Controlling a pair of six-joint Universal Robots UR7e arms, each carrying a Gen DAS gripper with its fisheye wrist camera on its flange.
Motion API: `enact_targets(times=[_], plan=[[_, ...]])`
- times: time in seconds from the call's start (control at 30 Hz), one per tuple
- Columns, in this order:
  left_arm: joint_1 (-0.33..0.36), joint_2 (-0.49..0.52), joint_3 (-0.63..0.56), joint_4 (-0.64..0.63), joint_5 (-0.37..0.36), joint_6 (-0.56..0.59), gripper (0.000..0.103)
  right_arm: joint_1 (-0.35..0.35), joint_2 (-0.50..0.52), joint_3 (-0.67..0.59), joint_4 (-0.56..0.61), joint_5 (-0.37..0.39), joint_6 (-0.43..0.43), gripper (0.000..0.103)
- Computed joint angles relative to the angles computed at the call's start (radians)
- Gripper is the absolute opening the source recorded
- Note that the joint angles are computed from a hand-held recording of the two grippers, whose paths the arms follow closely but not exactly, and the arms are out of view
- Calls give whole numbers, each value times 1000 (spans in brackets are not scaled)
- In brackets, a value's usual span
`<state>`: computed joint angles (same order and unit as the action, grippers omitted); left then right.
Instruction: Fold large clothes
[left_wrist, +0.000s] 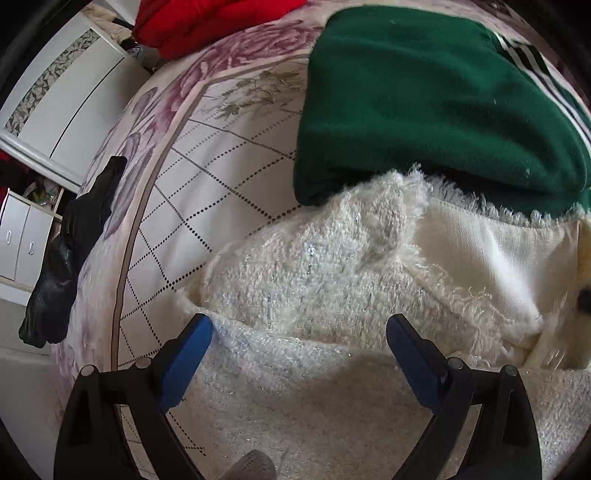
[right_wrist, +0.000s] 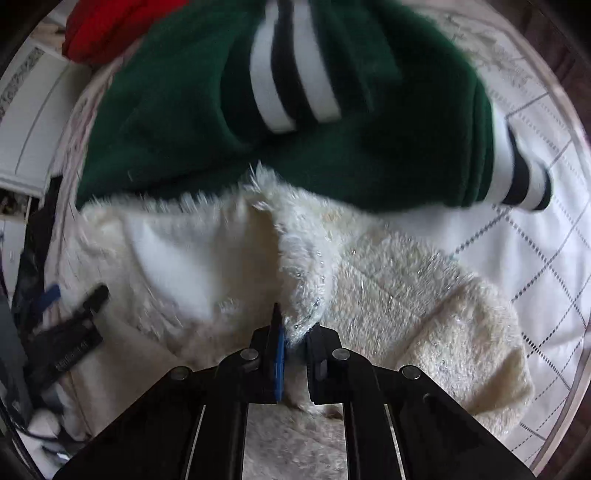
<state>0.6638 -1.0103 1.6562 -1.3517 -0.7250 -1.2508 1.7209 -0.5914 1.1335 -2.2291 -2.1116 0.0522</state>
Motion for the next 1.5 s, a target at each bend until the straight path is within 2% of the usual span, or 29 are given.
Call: enact_targets(times=[0.03, 0.1, 0.2, 0.23, 0.27, 0.33, 0.37, 0.43, 0.5, 0.63, 0.7, 0.8, 0.83, 0.87, 0.9, 0.93, 0.97, 1.0, 1.03, 1.1, 1.17, 1.2, 1.23, 1.3, 1.33, 1.37, 1.4, 1.43, 1.5], plan=[[-2, -6, 4, -1, 1, -3, 97, 2, -11, 22, -71, 4, 5, 8], [-4, -8, 8, -5, 1, -6, 97, 7, 2, -12, -88, -12, 35, 8], [-1, -5, 4, 2, -10, 2, 97, -17, 80, -167, 166, 0, 109, 11], [-2, -8, 2, 3, -13, 7, 97, -26, 92, -210, 256, 19, 134, 17], [-7, -15, 1, -1, -17, 11, 97, -32, 90, -233, 304, 45, 139, 17], [-27, -41, 11, -10, -17, 6, 97, -39, 16, -172, 292, 106, 133, 20], [-42, -59, 18, -11, -21, -2, 97, -36, -40, -122, 283, 110, 131, 27], [-74, -97, 39, -23, -41, -23, 97, -24, -180, 27, 215, 66, 149, 60], [-111, -127, 59, -19, -78, -56, 97, -22, -308, 169, 177, 13, 186, 67], [-171, -157, 109, -40, -201, -98, 97, -61, -491, 373, 310, -54, 339, 67], [-196, -146, 135, -50, -259, -97, 97, -134, -592, 520, 343, -16, 401, 67], [-236, -123, 183, -82, -328, -93, 97, -229, -692, 696, 285, 81, 408, 65], [-249, -115, 197, -92, -344, -92, 97, -270, -738, 769, 219, 145, 379, 33], [-261, -103, 206, -92, -362, -92, 97, -318, -786, 823, 164, 224, 389, 16], [-270, -97, 214, -97, -375, -91, 97, -376, -841, 885, 99, 321, 440, 15], [-280, -91, 220, -105, -391, -94, 97, -421, -884, 922, 76, 377, 499, 14], [-287, -83, 223, -112, -407, -100, 97, -429, -896, 920, 95, 391, 516, 14], [-293, -76, 223, -118, -418, -105, 97, -409, -887, 883, 146, 363, 492, 15], [-300, -65, 216, -118, -422, -112, 97, -365, -861, 827, 207, 293, 448, 22], [-313, -33, 186, -99, -406, -119, 97, -275, -796, 726, 284, 151, 381, 25], [-317, -4, 151, -87, -375, -124, 97, -220, -729, 643, 260, 63, 251, 46], [-316, 11, 135, -85, -360, -122, 97, -203, -686, 591, 239, 31, 154, 68], [-312, 29, 116, -80, -342, -118, 97, -185, -646, 559, 191, -21, 88, 77], [-306, 70, 78, -58, -296, -107, 97, -186, -554, 462, 174, -37, -41, 77], [-305, 94, 56, -32, -267, -101, 97, -195, -526, 416, 204, -3, -65, 75], [-305, 118, 39, -13, -241, -96, 97, -210, -501, 370, 233, 53, -91, 67], [-302, 133, 32, -8, -228, -93, 97, -223, -485, 336, 258, 88, -99, 34], [-295, 146, 26, -7, -227, -91, 97, -243, -481, 309, 281, 150, -76, 17], [-266, 148, 37, -28, -257, -91, 97, -308, -498, 293, 262, 304, 61, 16]])
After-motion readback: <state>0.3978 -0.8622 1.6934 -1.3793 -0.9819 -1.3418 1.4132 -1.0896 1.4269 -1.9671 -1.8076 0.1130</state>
